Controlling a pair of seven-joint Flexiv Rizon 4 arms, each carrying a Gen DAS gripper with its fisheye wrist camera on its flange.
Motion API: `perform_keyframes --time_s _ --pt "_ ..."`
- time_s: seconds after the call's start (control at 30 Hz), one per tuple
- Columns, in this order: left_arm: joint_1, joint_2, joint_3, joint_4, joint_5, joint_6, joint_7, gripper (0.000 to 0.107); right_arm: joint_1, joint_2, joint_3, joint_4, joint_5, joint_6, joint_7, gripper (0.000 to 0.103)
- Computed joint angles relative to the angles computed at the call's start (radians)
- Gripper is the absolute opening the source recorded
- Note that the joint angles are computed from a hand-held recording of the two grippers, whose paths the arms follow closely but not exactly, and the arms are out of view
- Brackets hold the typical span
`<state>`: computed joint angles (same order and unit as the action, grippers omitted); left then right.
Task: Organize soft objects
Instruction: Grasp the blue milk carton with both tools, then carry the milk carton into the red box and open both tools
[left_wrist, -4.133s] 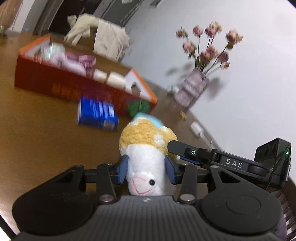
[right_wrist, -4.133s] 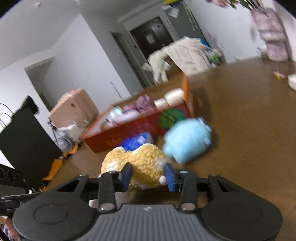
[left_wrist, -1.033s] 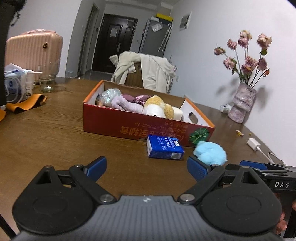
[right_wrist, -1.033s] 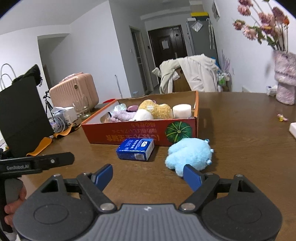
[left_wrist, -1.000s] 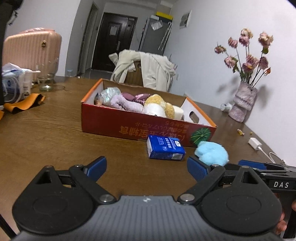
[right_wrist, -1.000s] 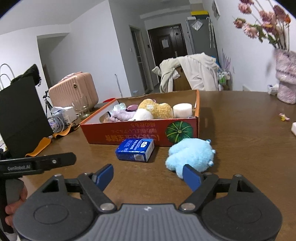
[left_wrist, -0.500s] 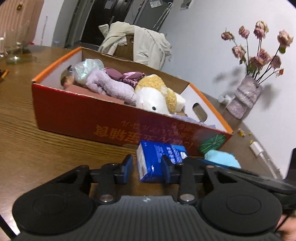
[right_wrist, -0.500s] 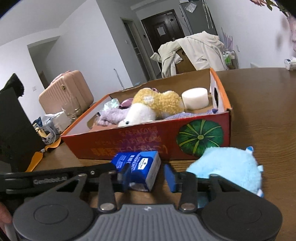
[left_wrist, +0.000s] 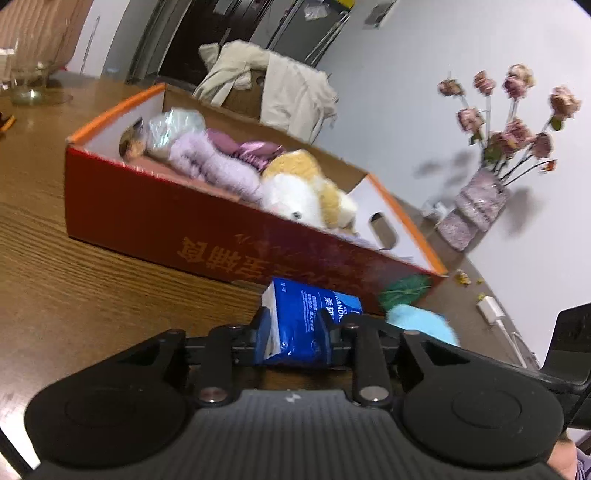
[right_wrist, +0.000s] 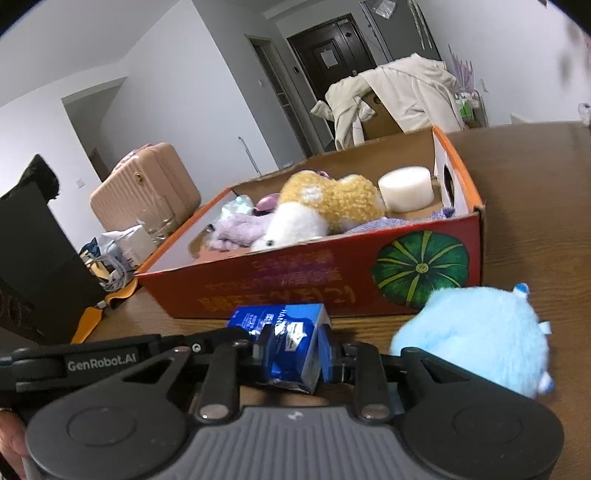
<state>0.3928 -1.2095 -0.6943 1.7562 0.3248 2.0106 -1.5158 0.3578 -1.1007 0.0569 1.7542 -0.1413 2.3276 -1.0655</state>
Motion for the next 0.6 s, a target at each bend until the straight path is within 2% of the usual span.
perform_keyframes --time_s 0.13,0.3,0.47,0.6 --pt "0.031 0.048 -0.005 0.115 0.054 0.097 -0.039 0.027 0.049 0.066 -0.009 0.12 0.089 0.105 -0.054 0.024" --pt "-0.001 0.134 0.055 0.216 0.097 0.196 -0.11 0.027 0.127 0.142 -0.021 0.246 0.222 0.191 -0.141 0.024" --pt "-0.037 0.198 0.103 0.266 0.142 0.251 -0.167 0.027 0.151 0.179 0.003 0.334 0.305 0.283 -0.178 0.024" --pt "-0.055 0.212 0.12 0.264 0.187 0.269 -0.217 0.027 0.173 0.203 0.005 0.372 0.358 0.313 -0.204 0.024"
